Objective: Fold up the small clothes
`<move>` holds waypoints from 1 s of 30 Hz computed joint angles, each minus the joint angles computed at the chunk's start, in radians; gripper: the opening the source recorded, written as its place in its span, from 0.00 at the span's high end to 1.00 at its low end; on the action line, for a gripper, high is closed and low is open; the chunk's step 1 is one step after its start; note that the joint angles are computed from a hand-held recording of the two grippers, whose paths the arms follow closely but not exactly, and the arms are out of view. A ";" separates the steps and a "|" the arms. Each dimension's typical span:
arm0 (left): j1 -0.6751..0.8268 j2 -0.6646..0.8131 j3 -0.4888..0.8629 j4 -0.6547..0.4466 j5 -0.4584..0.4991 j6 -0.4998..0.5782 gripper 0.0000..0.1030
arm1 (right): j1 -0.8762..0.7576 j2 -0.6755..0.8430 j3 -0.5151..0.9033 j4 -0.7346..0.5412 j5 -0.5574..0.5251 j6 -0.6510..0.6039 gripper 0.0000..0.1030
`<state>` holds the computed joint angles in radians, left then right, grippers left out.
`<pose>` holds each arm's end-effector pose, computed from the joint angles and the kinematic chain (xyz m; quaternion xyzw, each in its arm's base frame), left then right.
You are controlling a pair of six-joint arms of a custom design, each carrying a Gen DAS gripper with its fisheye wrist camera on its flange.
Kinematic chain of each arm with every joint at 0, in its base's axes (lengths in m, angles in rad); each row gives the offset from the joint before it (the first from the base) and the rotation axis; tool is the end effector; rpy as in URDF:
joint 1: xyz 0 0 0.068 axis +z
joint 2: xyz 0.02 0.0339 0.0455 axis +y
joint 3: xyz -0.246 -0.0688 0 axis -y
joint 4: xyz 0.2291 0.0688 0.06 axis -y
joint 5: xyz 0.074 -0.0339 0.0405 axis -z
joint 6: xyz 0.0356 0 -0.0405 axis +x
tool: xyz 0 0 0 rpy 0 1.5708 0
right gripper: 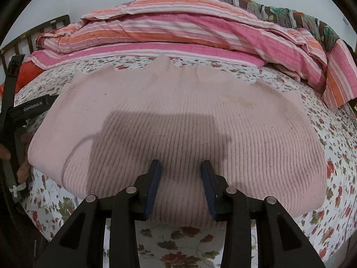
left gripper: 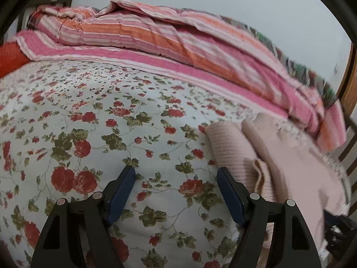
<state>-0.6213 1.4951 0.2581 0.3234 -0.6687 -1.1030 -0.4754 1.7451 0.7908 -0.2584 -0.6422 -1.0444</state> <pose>0.1717 -0.0958 0.0813 -0.3161 0.8430 -0.0293 0.4342 0.2587 -0.1092 0.1075 -0.3160 0.8804 0.1087 0.3364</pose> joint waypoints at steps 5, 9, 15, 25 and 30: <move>-0.089 -0.143 -0.092 0.027 -0.018 -0.071 0.28 | -0.039 0.014 0.114 -0.201 -0.029 -0.061 0.63; -0.245 -0.255 -0.162 0.121 -0.023 -0.129 0.25 | -0.088 0.023 0.181 -0.269 -0.071 -0.071 0.58; -0.447 -0.037 -0.092 0.185 -0.072 -0.296 0.24 | -0.160 0.094 0.312 -0.397 -0.115 -0.082 0.58; -0.410 0.251 -0.054 0.568 -0.042 -0.256 0.23 | -0.252 0.185 0.446 -0.531 -0.146 -0.184 0.58; -0.334 0.267 -0.010 0.607 -0.025 -0.256 0.36 | -0.293 0.261 0.568 -0.607 -0.167 -0.200 0.58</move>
